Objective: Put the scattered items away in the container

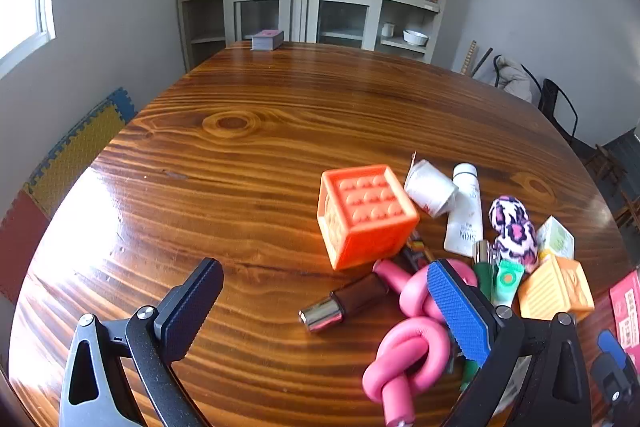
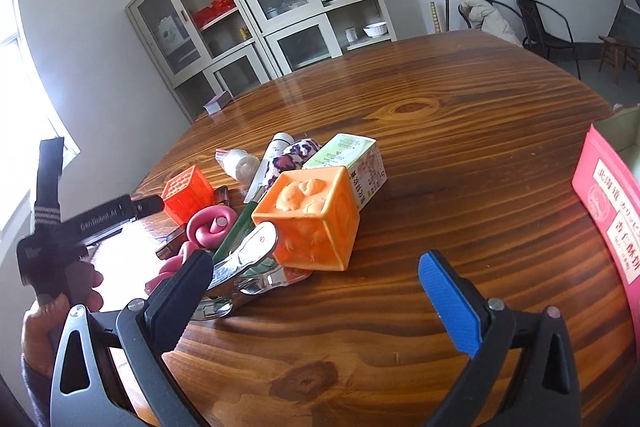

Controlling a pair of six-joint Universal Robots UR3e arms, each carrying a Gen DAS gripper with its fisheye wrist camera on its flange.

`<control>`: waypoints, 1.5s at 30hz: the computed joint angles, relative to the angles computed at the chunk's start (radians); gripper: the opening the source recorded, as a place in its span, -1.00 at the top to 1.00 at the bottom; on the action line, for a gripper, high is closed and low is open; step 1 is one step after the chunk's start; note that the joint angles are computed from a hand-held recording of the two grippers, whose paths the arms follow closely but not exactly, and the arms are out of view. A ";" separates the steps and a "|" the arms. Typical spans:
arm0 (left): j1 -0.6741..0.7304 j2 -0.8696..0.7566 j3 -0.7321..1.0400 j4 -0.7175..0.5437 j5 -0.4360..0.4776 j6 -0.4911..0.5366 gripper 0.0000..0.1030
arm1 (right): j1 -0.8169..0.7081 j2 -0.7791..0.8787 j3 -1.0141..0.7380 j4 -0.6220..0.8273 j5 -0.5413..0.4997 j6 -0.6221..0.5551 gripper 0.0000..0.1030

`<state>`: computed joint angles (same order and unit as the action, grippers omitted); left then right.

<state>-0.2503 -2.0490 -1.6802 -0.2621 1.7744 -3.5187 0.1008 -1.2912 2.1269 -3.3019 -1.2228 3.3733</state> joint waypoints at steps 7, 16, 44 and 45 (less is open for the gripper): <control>0.038 0.065 -0.163 0.092 -0.064 0.003 -1.00 | -0.007 -0.003 0.010 0.004 0.021 0.008 -1.00; -0.005 0.026 -0.142 0.113 0.038 0.078 -1.00 | -0.006 -0.011 0.016 0.002 0.002 0.011 -1.00; 0.086 -0.090 -0.016 0.063 -0.246 0.364 0.34 | 0.056 0.010 -0.015 0.021 -0.042 -0.063 -0.50; 0.071 -0.092 -0.012 0.062 -0.222 0.364 0.43 | 0.059 0.011 -0.015 0.021 -0.044 -0.066 -0.50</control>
<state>-0.1794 -2.1410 -1.6924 -0.1998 1.5529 -3.1547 0.1595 -1.2801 2.1118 -3.2809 -1.2668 3.3077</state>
